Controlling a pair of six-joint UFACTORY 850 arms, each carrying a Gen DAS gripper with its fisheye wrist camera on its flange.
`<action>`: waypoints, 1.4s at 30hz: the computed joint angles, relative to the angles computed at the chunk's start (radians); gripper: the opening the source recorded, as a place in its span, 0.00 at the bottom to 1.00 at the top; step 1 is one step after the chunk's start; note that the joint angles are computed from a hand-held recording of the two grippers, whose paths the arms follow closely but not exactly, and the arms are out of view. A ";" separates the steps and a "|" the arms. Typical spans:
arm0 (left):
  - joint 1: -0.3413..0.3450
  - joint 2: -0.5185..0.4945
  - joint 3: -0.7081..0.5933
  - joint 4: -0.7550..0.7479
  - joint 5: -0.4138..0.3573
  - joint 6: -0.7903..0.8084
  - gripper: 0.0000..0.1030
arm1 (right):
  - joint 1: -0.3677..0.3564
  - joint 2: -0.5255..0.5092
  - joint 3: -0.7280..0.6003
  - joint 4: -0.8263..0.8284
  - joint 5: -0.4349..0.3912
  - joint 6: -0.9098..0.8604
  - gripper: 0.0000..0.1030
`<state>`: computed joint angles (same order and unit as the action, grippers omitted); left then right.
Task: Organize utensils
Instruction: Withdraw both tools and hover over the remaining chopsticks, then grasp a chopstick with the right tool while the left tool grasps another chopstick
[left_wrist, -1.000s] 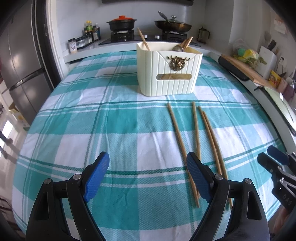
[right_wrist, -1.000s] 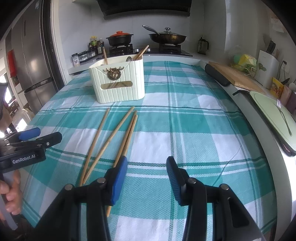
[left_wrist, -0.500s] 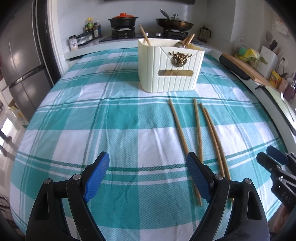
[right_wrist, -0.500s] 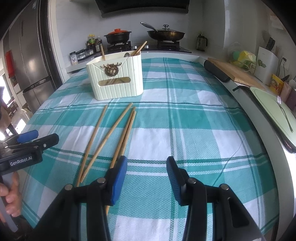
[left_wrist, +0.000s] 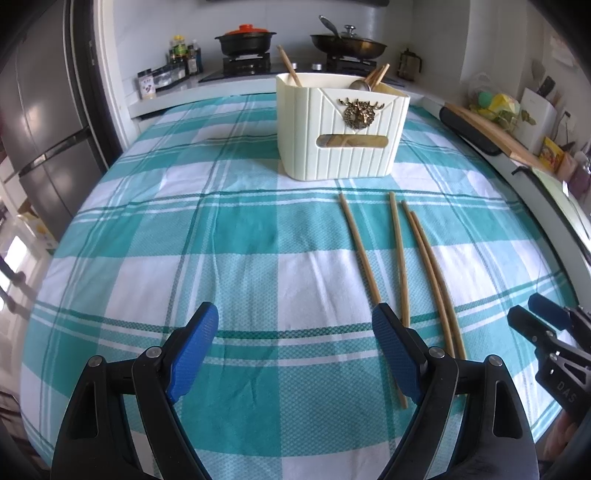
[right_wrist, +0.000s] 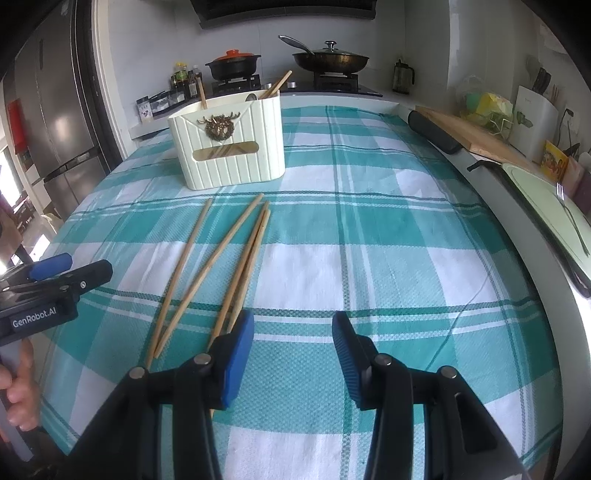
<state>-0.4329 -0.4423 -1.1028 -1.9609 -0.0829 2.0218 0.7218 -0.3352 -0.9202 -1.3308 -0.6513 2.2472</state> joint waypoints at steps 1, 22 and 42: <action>0.000 0.000 0.001 -0.012 0.002 0.010 0.84 | -0.003 -0.002 0.000 0.000 0.006 0.001 0.44; 0.007 -0.001 0.002 0.020 0.007 -0.030 0.84 | -0.020 -0.083 -0.104 0.074 -0.010 -0.201 0.43; 0.023 -0.006 0.011 -0.031 0.011 0.008 0.84 | -0.167 -0.125 -0.113 -0.106 0.368 -0.040 0.16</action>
